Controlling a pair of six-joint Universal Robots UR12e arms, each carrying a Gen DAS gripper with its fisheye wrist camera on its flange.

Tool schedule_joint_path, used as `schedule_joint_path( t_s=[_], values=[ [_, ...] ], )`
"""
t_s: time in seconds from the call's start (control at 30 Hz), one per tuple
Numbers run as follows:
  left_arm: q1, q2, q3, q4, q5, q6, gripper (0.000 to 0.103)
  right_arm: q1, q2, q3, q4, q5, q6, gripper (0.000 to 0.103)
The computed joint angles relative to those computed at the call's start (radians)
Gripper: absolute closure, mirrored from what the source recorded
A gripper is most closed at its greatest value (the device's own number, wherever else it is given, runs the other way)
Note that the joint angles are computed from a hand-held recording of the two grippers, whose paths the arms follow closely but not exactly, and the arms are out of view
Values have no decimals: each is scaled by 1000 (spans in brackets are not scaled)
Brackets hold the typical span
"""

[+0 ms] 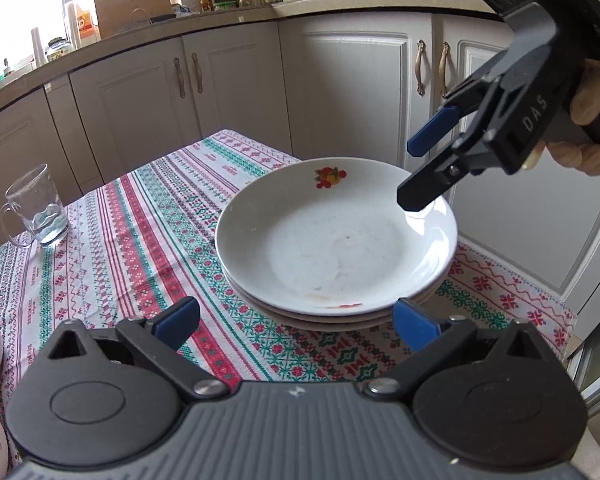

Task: Organize plates and bowls
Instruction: 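Withdraw the right gripper from the stack and move it toward the white bowls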

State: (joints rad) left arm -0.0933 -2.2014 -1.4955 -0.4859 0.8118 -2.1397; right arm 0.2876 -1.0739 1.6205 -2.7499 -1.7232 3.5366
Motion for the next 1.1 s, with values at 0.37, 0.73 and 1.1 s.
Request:
schedule_joint_path(
  t_s=[0.37, 0.73, 1.1],
  values=[
    [31, 3, -11, 59, -39, -30, 1, 100, 59, -89, 12, -271, -2, 0],
    [100, 31, -47, 103, -70, -64, 1, 191, 158, -203, -23, -499, 78, 0],
    [190, 61, -91, 176, -43, -131, 1, 230, 236, -326, 18, -473, 67, 0]
  ],
)
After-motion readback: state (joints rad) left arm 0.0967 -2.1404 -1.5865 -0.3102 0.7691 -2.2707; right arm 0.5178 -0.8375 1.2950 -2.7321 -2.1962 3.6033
